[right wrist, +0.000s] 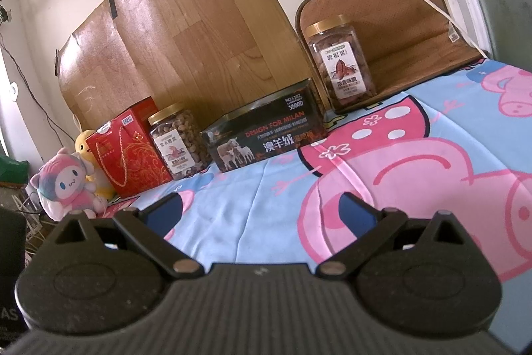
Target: Organize snacks
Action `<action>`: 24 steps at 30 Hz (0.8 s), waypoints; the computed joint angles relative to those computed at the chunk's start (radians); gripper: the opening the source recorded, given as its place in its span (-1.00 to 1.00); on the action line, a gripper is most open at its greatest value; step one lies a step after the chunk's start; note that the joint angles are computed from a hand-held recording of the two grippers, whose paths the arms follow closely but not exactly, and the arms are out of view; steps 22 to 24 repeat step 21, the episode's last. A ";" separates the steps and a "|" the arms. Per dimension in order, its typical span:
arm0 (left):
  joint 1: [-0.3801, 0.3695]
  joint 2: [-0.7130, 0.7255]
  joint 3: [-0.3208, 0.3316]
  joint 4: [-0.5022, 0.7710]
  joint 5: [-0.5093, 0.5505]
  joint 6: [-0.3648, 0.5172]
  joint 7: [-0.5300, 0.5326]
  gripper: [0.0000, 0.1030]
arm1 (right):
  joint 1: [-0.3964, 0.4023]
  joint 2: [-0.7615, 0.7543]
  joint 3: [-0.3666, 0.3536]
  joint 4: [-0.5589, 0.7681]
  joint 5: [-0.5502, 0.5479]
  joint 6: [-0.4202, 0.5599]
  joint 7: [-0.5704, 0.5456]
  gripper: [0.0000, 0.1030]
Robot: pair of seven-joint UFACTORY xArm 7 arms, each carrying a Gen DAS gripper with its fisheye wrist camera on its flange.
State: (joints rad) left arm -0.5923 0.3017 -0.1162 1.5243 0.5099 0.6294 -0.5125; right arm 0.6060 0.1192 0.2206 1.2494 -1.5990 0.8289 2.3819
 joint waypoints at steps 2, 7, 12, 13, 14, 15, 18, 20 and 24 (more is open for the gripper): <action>0.000 0.000 0.000 -0.001 0.000 0.000 0.000 1.00 | 0.000 0.000 0.000 0.000 0.001 0.000 0.000 0.98; 0.000 -0.001 0.000 -0.001 -0.001 -0.001 -0.002 1.00 | 0.000 0.000 -0.001 0.000 0.000 -0.001 -0.001 0.98; 0.000 0.001 0.000 0.001 -0.004 -0.002 -0.003 1.00 | -0.001 -0.001 -0.001 -0.001 0.000 -0.001 0.002 0.98; 0.000 0.001 0.000 0.001 -0.004 -0.002 -0.002 1.00 | -0.001 -0.002 -0.001 -0.002 0.000 -0.002 0.002 0.98; 0.000 0.000 0.000 -0.002 -0.004 -0.007 -0.002 1.00 | -0.001 -0.002 -0.001 -0.002 0.000 -0.002 0.002 0.98; 0.002 -0.002 -0.001 -0.006 -0.005 -0.013 0.001 1.00 | -0.001 -0.001 -0.001 -0.002 -0.001 -0.002 0.002 0.98; 0.008 -0.006 -0.004 -0.016 -0.014 -0.027 0.012 1.00 | -0.001 -0.001 0.000 -0.001 0.001 0.000 0.002 0.98; 0.013 -0.008 -0.007 -0.020 -0.027 -0.036 0.020 1.00 | -0.002 -0.001 -0.001 -0.001 0.001 -0.002 0.001 0.98; 0.018 -0.008 -0.011 -0.020 -0.043 -0.040 0.031 1.00 | -0.002 -0.002 -0.001 -0.002 0.001 -0.003 0.002 0.98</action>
